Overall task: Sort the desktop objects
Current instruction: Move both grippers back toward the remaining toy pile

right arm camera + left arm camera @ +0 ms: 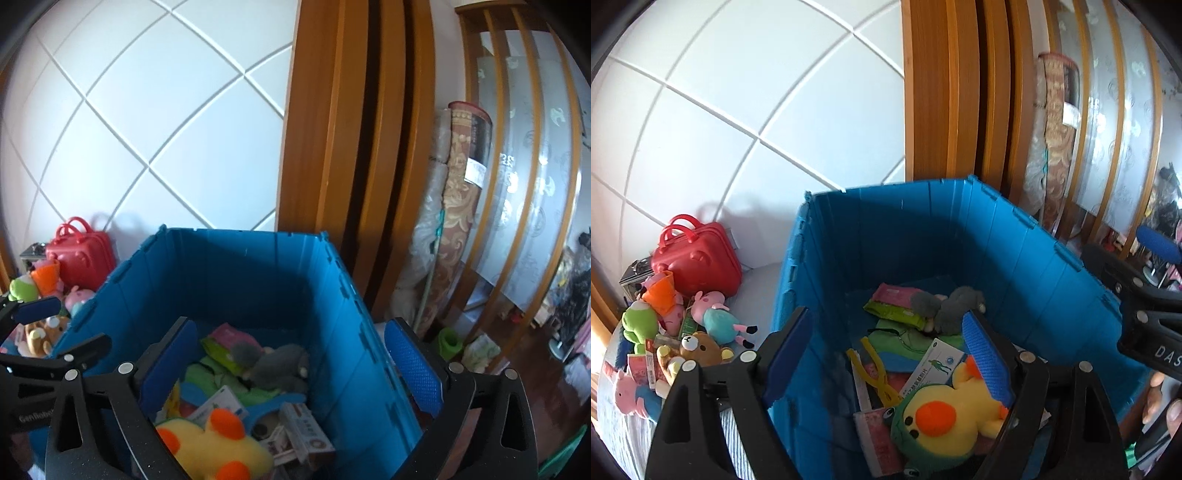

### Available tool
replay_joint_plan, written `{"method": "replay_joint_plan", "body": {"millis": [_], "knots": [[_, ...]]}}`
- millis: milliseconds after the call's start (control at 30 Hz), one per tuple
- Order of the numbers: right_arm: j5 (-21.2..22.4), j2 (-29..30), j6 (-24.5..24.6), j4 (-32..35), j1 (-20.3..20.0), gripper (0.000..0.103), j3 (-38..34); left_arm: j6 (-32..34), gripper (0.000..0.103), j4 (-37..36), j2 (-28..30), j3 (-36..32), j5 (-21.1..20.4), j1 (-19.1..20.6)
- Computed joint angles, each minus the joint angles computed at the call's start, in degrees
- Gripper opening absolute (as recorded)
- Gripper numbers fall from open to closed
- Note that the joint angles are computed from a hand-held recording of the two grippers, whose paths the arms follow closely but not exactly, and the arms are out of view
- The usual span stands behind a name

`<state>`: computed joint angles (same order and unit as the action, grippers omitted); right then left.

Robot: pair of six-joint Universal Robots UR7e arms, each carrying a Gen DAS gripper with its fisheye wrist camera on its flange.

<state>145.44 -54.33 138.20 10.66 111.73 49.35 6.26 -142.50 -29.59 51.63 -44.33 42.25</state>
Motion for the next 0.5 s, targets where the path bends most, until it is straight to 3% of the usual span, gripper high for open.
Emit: {"method": "replay_joint_plan", "body": {"millis": [67, 300, 500], "knots": [[-0.58, -1.81, 0.32, -2.19, 0.82, 0.103, 3.91, 1.25, 0.096, -5.15, -2.37, 4.62, 0.33, -0.34], [-3.87, -4.78, 2.75, -7.02, 3.12, 0.103, 12.89, 4.33, 0.097, -19.06, -8.89, 16.82, 1.75, -0.74], [-8.98, -3.11, 5.37, -6.59, 4.51, 0.103, 13.69, 4.4, 0.097, -22.33, -13.21, 21.95, 2.3, 0.42]]}}
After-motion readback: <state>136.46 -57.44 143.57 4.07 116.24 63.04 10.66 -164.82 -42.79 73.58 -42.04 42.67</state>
